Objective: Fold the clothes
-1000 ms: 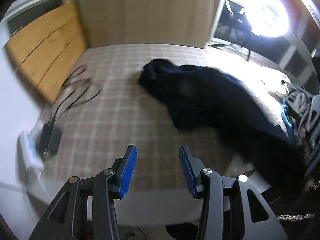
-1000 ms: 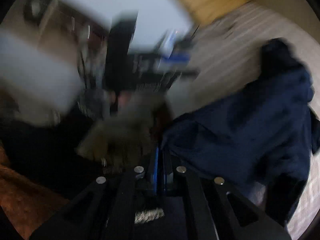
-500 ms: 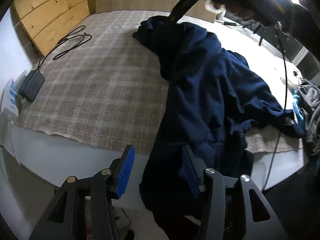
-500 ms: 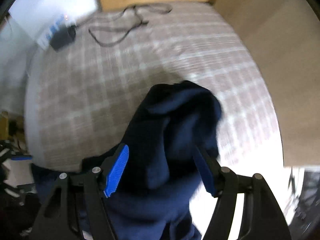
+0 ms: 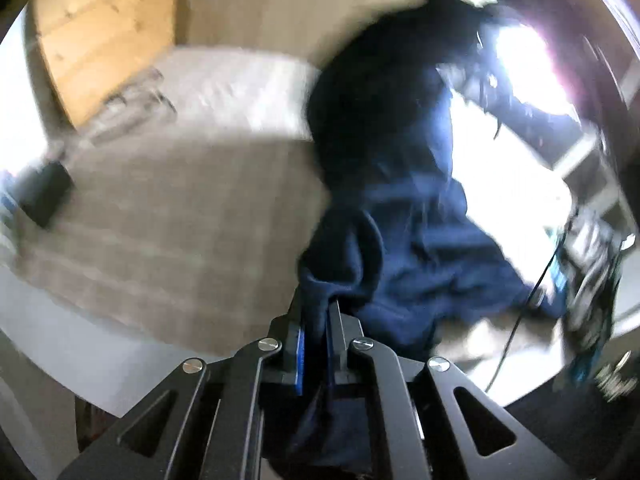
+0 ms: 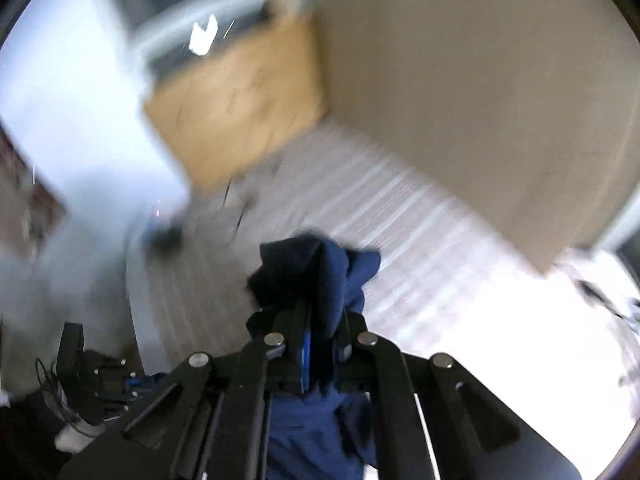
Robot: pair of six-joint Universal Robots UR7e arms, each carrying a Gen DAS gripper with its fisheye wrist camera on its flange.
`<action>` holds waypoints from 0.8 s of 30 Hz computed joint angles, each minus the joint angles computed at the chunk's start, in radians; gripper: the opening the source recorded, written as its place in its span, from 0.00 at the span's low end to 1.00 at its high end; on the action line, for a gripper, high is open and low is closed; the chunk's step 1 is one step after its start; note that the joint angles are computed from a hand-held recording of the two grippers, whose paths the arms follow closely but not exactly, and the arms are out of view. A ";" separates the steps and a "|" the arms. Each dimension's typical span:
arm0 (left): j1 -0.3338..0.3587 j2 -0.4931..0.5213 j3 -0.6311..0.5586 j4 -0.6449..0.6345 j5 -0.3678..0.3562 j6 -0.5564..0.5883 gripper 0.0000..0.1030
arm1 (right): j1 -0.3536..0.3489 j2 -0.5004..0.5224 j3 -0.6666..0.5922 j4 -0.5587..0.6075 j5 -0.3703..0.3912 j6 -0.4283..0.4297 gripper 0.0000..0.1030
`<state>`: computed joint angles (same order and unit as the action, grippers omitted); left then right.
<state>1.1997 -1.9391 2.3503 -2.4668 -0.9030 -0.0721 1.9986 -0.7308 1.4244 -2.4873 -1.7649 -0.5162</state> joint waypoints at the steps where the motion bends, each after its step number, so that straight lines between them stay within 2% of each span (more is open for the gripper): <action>1: -0.025 -0.013 -0.030 0.018 0.024 0.023 0.06 | 0.001 -0.055 0.031 -0.054 0.020 0.016 0.06; 4: -0.132 -0.003 -0.150 0.015 0.124 0.147 0.06 | 0.019 -0.209 0.109 -0.219 0.065 0.079 0.05; 6: -0.212 0.013 -0.219 -0.016 0.179 0.241 0.06 | 0.051 -0.303 0.150 -0.333 0.060 0.086 0.05; 11: -0.463 0.034 -0.351 -0.182 0.299 0.549 0.06 | 0.175 -0.496 0.252 -0.550 -0.066 0.067 0.05; 16: -0.646 0.013 -0.414 -0.223 0.354 0.708 0.06 | 0.317 -0.599 0.360 -0.747 -0.214 0.023 0.05; 18: -0.691 0.006 -0.425 -0.227 0.367 0.753 0.06 | 0.369 -0.606 0.387 -0.823 -0.274 -0.002 0.05; 20: -0.711 0.002 -0.435 -0.203 0.373 0.767 0.06 | 0.404 -0.600 0.367 -0.825 -0.331 -0.008 0.05; 22: -0.697 0.012 -0.461 -0.143 0.354 0.742 0.06 | 0.401 -0.578 0.374 -0.841 -0.359 -0.004 0.05; 24: -0.651 0.048 -0.486 -0.125 0.327 0.737 0.06 | 0.383 -0.539 0.376 -0.872 -0.381 -0.005 0.05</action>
<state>0.5489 -1.8910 1.8640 -2.5916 -0.5756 0.6650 2.3818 -1.2697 1.8001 -3.3597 -2.1455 -0.5208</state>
